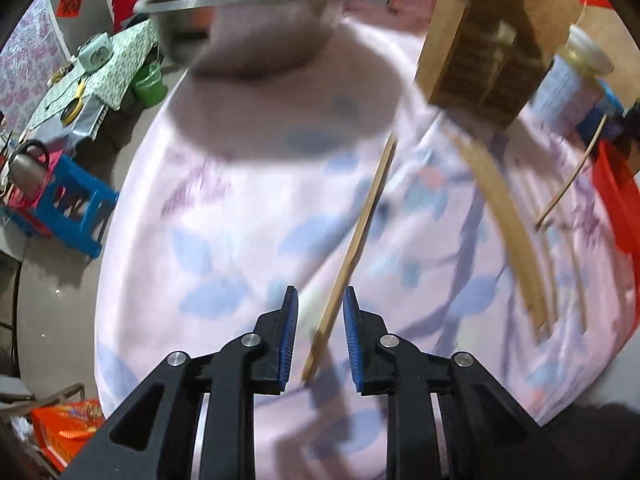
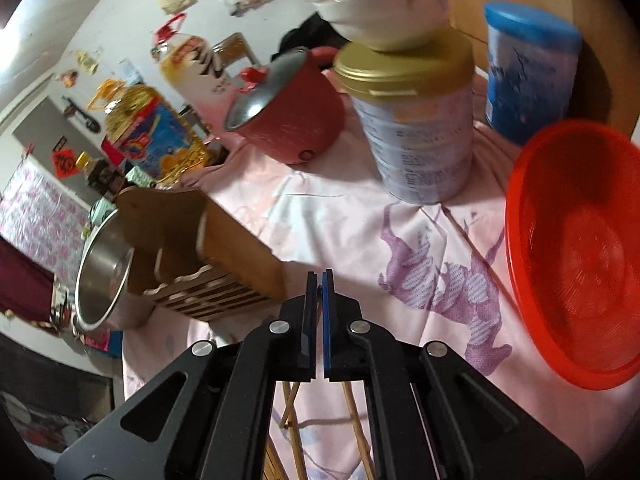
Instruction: Organize utensils
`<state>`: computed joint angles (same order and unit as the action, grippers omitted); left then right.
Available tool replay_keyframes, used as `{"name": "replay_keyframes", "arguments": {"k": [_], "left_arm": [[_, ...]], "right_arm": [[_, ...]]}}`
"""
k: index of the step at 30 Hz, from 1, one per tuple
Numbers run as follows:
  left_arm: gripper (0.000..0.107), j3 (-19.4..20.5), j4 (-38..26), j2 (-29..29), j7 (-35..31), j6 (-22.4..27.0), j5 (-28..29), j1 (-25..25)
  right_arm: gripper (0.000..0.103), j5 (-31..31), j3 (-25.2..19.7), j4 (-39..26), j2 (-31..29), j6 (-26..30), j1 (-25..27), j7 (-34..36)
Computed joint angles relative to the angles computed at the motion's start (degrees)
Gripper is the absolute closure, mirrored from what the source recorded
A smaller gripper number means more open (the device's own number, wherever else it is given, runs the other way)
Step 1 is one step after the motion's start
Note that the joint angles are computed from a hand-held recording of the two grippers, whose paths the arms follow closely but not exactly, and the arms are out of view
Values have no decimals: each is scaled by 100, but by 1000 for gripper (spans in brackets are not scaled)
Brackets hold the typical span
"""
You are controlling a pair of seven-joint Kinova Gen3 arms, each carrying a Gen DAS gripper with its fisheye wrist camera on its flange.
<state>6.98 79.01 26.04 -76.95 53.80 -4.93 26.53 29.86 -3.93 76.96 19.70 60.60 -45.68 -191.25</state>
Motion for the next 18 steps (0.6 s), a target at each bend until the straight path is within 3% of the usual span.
{"name": "replay_keyframes", "arguments": {"k": [6, 7, 8, 10, 15, 18], "left_arm": [[85, -12, 793, -301, 1, -558, -127, 56], [87, -6, 871, -345, -33, -649, -78, 15], [100, 84, 924, -375, -149, -709, 65, -132], [102, 151, 1011, -460, -289, -803, 275, -271], [102, 284, 792, -868, -513, -842, 665, -454], [103, 314, 314, -1085, -680, -737, 708, -467]], "right_arm": [[100, 26, -42, -312, 96, 257, -81, 369], [100, 32, -38, -349, 105, 275, -108, 394], [100, 54, -32, -360, 111, 273, -146, 395], [100, 134, -16, -398, 112, 322, -244, 387], [100, 481, 3, -626, 131, 643, -568, 412], [100, 765, 9, -769, 123, 831, -778, 407]]}}
